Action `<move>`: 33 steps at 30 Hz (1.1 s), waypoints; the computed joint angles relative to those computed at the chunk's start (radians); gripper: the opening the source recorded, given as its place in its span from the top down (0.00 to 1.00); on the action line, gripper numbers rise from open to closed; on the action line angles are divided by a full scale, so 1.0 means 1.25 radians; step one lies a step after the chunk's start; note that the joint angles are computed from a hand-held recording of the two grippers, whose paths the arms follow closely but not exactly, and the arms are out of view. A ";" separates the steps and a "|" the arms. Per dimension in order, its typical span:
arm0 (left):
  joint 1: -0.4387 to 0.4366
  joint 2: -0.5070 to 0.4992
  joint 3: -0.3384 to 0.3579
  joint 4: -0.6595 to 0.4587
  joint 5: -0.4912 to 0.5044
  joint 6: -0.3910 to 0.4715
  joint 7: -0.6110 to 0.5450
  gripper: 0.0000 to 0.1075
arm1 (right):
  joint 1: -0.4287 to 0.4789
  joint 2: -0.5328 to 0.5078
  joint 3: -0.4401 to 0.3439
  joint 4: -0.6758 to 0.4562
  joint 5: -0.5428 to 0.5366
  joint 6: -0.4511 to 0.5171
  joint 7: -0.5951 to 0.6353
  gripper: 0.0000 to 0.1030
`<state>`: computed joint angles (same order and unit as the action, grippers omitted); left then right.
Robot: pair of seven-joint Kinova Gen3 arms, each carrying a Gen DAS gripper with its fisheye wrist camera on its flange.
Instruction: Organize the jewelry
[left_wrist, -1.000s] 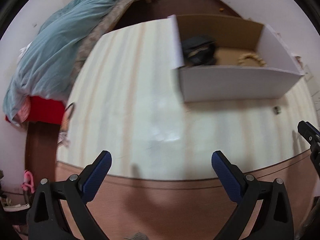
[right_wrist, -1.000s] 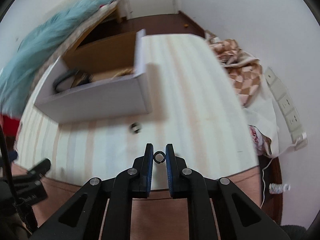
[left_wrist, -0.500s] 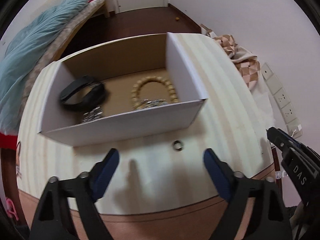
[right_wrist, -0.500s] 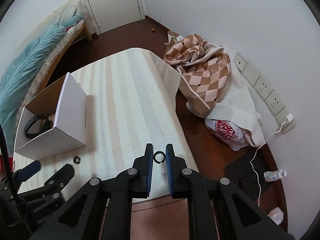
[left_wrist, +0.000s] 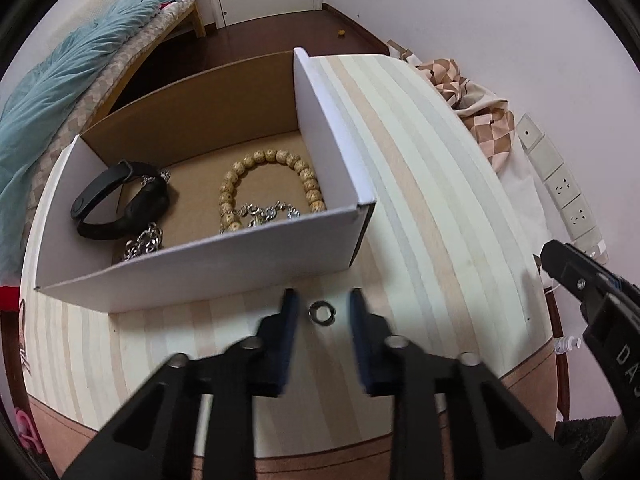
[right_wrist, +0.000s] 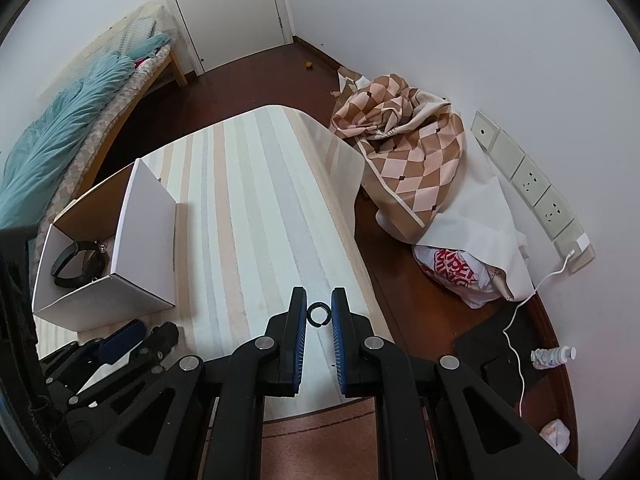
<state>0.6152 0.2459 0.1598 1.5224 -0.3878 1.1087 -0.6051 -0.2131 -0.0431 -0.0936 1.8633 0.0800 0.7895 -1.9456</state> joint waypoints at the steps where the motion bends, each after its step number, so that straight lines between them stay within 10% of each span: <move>1: -0.002 0.000 0.000 0.000 0.002 -0.003 -0.003 0.91 | -0.001 0.000 -0.001 -0.001 0.000 0.001 0.001 0.87; 19: -0.045 -0.172 0.056 0.060 -0.024 0.017 0.013 0.91 | -0.014 -0.070 -0.011 -0.034 -0.066 0.031 0.055 0.87; 33: -0.258 -0.245 0.011 -0.055 0.135 0.034 -0.225 0.91 | -0.032 0.055 0.005 -0.263 -0.273 0.132 0.194 0.87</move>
